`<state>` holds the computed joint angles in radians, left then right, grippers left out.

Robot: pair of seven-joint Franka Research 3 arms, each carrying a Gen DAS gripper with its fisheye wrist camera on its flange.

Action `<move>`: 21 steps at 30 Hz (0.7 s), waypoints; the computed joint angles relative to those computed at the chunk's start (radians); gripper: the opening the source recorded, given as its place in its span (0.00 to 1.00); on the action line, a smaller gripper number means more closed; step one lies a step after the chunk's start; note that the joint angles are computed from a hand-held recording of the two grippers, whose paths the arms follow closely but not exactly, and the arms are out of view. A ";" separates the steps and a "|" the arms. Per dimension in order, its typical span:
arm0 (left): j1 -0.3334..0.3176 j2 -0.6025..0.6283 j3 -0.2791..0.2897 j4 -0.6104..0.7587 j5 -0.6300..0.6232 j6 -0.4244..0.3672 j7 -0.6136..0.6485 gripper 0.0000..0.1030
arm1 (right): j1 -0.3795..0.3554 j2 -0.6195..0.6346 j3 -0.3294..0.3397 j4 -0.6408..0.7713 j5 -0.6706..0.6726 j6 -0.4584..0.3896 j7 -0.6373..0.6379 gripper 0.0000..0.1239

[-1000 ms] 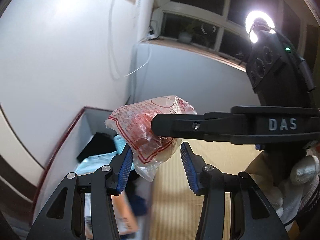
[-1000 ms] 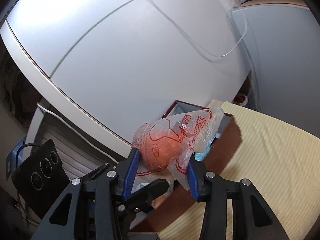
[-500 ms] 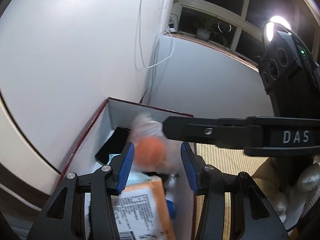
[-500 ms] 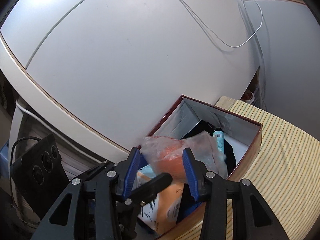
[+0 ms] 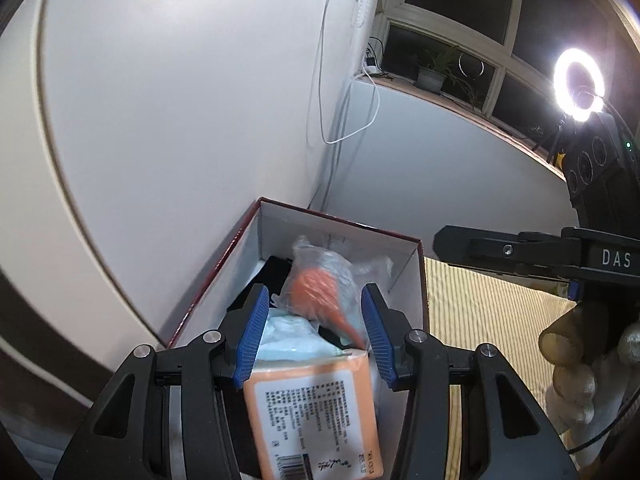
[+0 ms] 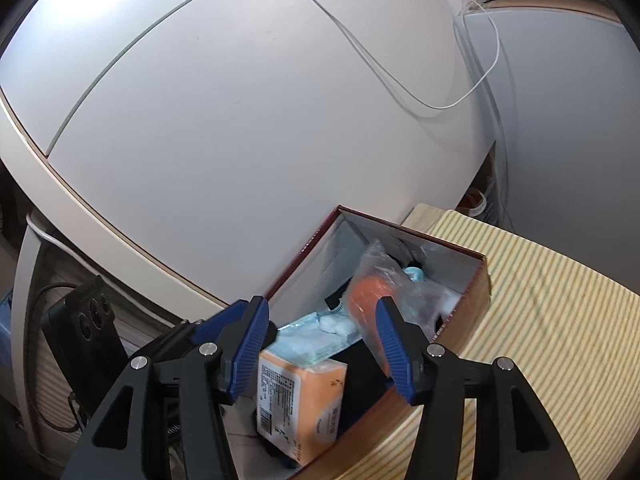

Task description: Organize soft objects

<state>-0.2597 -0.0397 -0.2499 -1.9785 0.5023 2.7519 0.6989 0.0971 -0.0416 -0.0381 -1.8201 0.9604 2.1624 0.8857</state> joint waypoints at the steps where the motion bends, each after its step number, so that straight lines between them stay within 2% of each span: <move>1: -0.001 -0.006 -0.001 -0.005 0.002 -0.005 -0.002 0.46 | -0.001 -0.006 0.000 -0.007 -0.001 0.004 0.001 0.42; 4: -0.001 -0.021 -0.004 -0.019 0.009 -0.015 -0.008 0.50 | -0.001 -0.019 -0.002 -0.024 -0.001 0.014 0.000 0.47; 5: 0.000 -0.029 -0.005 -0.028 0.017 -0.017 -0.019 0.54 | 0.000 -0.028 -0.003 -0.035 0.000 0.021 -0.003 0.50; 10: 0.005 -0.069 -0.014 -0.068 0.037 -0.022 -0.049 0.57 | 0.010 -0.075 -0.004 -0.088 -0.032 0.065 -0.019 0.50; 13: 0.010 -0.099 -0.025 -0.092 0.065 -0.027 -0.073 0.66 | 0.020 -0.108 -0.005 -0.123 -0.058 0.089 -0.033 0.52; 15: 0.017 -0.119 -0.035 -0.107 0.096 -0.029 -0.100 0.66 | 0.029 -0.143 -0.006 -0.161 -0.074 0.119 -0.053 0.56; 21: 0.030 -0.196 -0.068 -0.177 0.169 -0.028 -0.169 0.66 | 0.066 -0.272 -0.008 -0.314 -0.111 0.242 -0.127 0.57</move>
